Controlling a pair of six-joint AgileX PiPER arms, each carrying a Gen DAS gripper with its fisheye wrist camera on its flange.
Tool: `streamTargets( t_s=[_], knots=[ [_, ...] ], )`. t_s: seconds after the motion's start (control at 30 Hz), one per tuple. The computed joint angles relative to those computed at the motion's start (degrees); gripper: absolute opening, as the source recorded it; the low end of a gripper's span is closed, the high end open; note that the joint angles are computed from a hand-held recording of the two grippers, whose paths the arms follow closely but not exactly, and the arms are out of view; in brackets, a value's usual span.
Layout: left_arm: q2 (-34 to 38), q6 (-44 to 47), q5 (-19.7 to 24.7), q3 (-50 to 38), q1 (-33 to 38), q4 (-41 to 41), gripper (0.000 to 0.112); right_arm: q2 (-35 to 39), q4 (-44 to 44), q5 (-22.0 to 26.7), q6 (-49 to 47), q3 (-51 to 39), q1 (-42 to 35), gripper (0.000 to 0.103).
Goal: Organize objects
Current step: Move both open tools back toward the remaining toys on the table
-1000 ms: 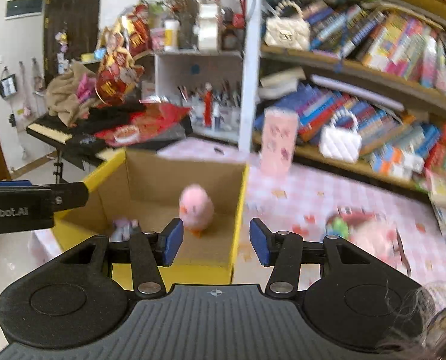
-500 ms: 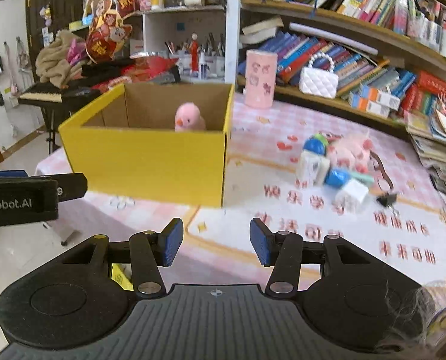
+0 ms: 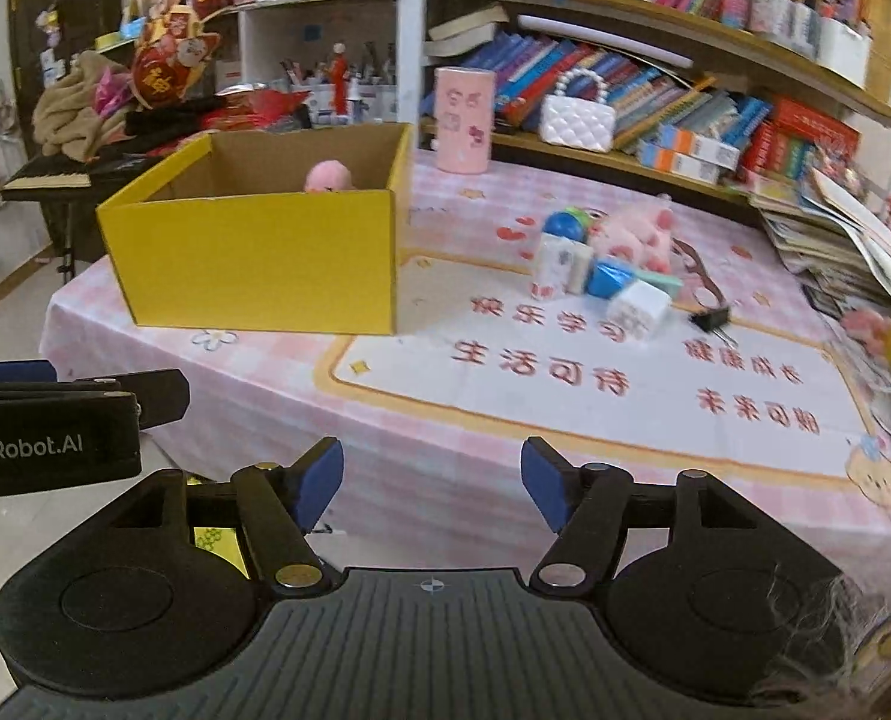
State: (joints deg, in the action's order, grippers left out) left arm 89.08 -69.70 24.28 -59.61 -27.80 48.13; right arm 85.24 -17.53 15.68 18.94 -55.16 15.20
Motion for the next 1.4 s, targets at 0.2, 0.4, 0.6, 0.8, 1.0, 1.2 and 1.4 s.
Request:
streamTargets(
  t_s=[0.2,0.4,0.6,0.8,1.0,1.2,1.4],
  knots=[
    [1.32,4.01,-1.46,-1.5,-0.86,-2.64,0.092,-1.33,-5.12,1.46,6.9,1.21,-1.66,0.065],
    [4.74,11.57,-2.57,-5.75,-1.88,-8.42,0.093,-1.97,-7.9,1.81,9.38,2.15,-3.79,0.065],
    [9.72,19.72,-2.71,-11.99,-3.4,-15.12,0.093,-1.68,-8.3,2.65,9.51,2.03,-7.98,0.065],
    [14.81,24.82,-0.51,-19.01,-4.99,-19.08,0.093,0.67,-2.27,2.79,2.66,-0.36,-12.98,0.065],
    [19.84,26.95,3.04,-26.31,-5.71,-21.2,0.093,4.55,8.82,3.24,-10.87,-4.55,-16.8,0.065],
    [24.89,27.79,6.96,-33.75,-6.01,-22.7,0.093,9.52,17.83,5.62,-21.53,-10.56,-19.49,0.065],
    [31.24,27.89,12.04,-43.91,-6.38,-23.33,0.093,15.1,25.21,8.31,-31.3,-17.65,-22.05,0.065]
  ],
)
